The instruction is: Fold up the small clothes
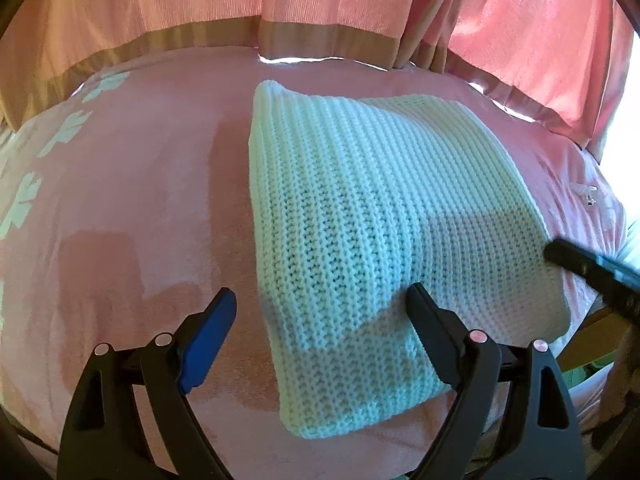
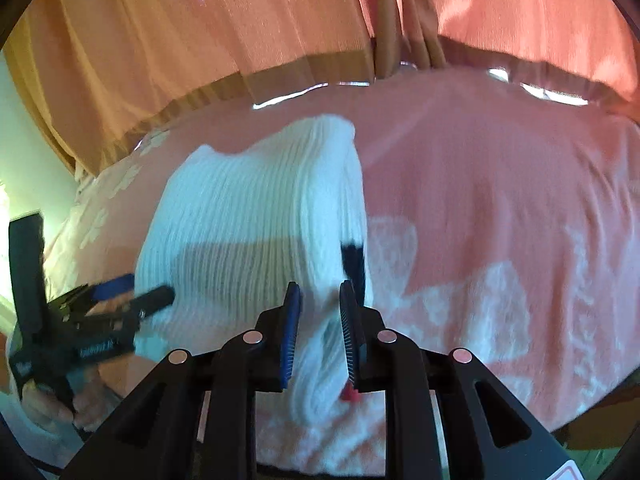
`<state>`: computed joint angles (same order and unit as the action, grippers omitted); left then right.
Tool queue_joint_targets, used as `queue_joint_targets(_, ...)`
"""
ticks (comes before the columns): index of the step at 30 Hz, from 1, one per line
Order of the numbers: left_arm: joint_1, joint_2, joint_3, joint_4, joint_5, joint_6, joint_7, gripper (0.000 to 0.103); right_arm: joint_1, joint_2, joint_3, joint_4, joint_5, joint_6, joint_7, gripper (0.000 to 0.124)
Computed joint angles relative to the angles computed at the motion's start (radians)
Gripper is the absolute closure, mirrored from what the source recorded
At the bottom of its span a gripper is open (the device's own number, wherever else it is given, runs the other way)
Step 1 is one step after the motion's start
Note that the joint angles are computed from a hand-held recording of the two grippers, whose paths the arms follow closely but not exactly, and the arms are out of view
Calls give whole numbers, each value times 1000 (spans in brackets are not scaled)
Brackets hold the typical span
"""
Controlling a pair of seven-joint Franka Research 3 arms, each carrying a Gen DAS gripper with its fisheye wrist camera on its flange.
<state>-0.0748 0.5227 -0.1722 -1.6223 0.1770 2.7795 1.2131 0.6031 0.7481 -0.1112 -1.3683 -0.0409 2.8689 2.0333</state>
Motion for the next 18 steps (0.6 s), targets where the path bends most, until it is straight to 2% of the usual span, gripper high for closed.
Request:
queue_joint_targets(4, -2, 0, 2, 0, 7, -3, 1, 19, -38, 142, 22, 253, 9, -227, -16, 103)
queue_joint_targets(5, -7, 0, 7, 1, 11, -4, -5, 19, -46, 158, 33, 274, 16, -232, -10, 102)
queue_joint_targets(8, -12, -4, 12, -2, 19, -5, -16, 19, -17, 153, 3, 278, -31, -237, 12, 102)
queue_joint_targets(12, 4, -22, -2, -22, -2, 14, -21, 19, -25, 103, 14, 209, -36, -181, 24, 102)
queue_joint_targets(13, 21, -37, -16, -46, -20, 51, -13, 19, -20, 84, 7, 182, -42, -159, 33, 98)
queue_joint_targets(14, 66, -57, -61, -82, -66, 123, 25, 19, -13, 62, -6, 153, -53, -140, 43, 93)
queue_joint_targets(15, 83, -64, -77, -93, -85, 151, 41, 18, -5, 45, -17, 132, -64, -130, 53, 88)
queue_joint_targets(16, 106, -74, -96, -107, -110, 190, 56, 15, -7, 33, -18, 118, -69, -119, 52, 77)
queue_joint_targets(18, 131, -73, -116, -104, -143, 201, 66, 14, -40, 19, 16, 108, -51, -116, 17, 68)
